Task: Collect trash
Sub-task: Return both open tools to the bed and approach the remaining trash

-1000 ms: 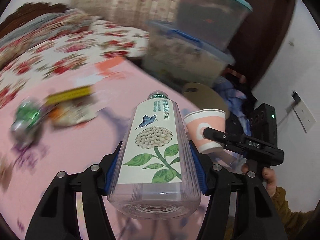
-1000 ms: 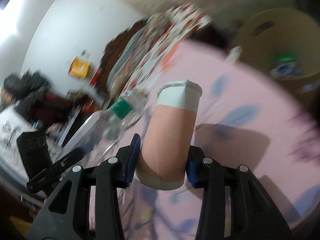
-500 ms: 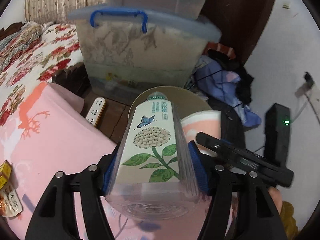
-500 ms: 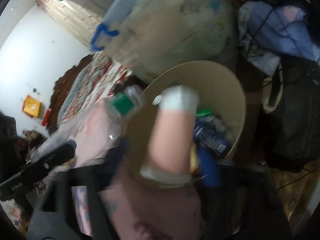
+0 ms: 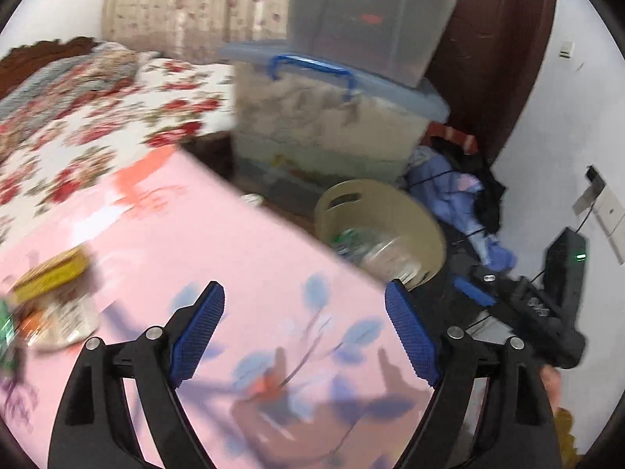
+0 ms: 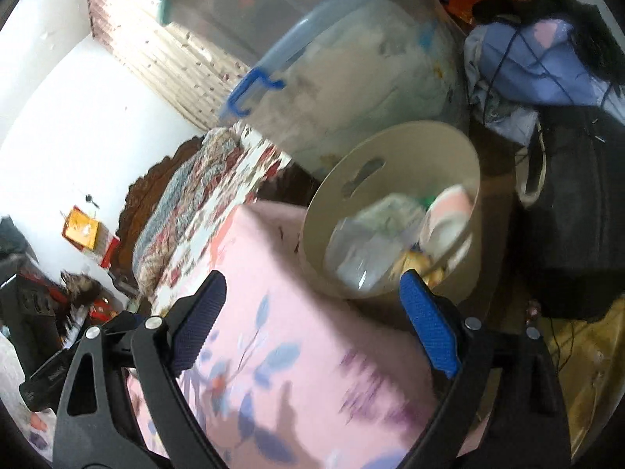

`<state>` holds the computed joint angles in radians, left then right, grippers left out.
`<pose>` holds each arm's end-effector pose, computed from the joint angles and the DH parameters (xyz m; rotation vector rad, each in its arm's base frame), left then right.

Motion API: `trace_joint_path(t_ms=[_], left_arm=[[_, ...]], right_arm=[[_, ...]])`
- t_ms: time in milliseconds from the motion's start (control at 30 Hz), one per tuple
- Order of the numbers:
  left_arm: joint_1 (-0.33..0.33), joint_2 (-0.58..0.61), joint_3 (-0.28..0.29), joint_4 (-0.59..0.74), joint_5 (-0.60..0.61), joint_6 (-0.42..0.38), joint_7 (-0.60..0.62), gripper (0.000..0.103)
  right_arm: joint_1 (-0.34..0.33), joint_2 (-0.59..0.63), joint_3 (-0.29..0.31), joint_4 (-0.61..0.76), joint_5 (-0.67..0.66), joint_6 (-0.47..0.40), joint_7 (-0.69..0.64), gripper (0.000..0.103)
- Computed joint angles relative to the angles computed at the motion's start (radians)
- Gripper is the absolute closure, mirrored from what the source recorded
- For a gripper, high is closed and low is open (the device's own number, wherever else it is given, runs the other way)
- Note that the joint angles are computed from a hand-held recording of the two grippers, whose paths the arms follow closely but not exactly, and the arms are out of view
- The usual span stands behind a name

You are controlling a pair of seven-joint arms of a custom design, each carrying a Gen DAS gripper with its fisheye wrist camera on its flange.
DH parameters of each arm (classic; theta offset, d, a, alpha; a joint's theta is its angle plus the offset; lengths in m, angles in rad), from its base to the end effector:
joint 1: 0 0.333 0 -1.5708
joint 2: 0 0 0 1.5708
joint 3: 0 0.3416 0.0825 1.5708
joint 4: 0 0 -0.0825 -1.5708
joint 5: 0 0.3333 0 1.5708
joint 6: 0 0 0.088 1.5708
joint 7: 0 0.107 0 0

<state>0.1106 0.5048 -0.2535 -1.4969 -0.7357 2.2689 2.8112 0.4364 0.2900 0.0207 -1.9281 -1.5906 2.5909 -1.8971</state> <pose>0.6844 -0.0784 0.4643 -0.9058 2.6920 -1.1605 0.5319 0.2816 0.4187 -0.5527 2.0793 -0.5366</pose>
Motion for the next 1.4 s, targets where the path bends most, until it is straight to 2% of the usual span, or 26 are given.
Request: trace_joint_path(t_ms=[100, 200, 333, 467, 567, 800, 1000, 1233, 1400], left_arm=[[0.039, -0.041, 0.018, -0.094, -0.032, 0.087, 0.072, 0.023], [0.077, -0.063, 0.035, -0.154, -0.063, 0.149, 0.128, 0.023], [0.126, -0.059, 0.062, -0.161, -0.079, 0.162, 0.129, 0.023], [0.168, -0.052, 0.074, -0.157, -0.100, 0.181, 0.125, 0.023], [0.200, -0.037, 0.080, -0.133, -0.105, 0.164, 0.115, 0.023], [0.240, -0.018, 0.086, -0.110, -0.101, 0.173, 0.096, 0.023], [0.264, -0.011, 0.082, -0.105, -0.104, 0.176, 0.087, 0.022], [0.279, -0.019, 0.076, -0.115, -0.126, 0.180, 0.102, 0.021], [0.283, -0.049, 0.064, -0.157, -0.182, 0.223, 0.166, 0.014]], right_arm=[[0.061, 0.058, 0.034, 0.087, 0.151, -0.091, -0.151, 0.013], [0.116, 0.110, 0.028, 0.164, 0.224, -0.120, -0.235, 0.013], [0.179, 0.198, 0.020, 0.306, 0.334, -0.169, -0.392, 0.013], [0.219, 0.275, 0.000, 0.426, 0.406, -0.168, -0.494, 0.013], [0.245, 0.327, -0.016, 0.510, 0.457, -0.162, -0.564, 0.013], [0.287, 0.436, -0.047, 0.684, 0.587, -0.157, -0.742, 0.013], [0.323, 0.476, -0.095, 0.752, 0.672, -0.147, -0.826, 0.013], [0.363, 0.485, -0.159, 0.765, 0.737, -0.133, -0.863, 0.013], [0.380, 0.483, -0.175, 0.765, 0.753, -0.139, -0.871, 0.013]])
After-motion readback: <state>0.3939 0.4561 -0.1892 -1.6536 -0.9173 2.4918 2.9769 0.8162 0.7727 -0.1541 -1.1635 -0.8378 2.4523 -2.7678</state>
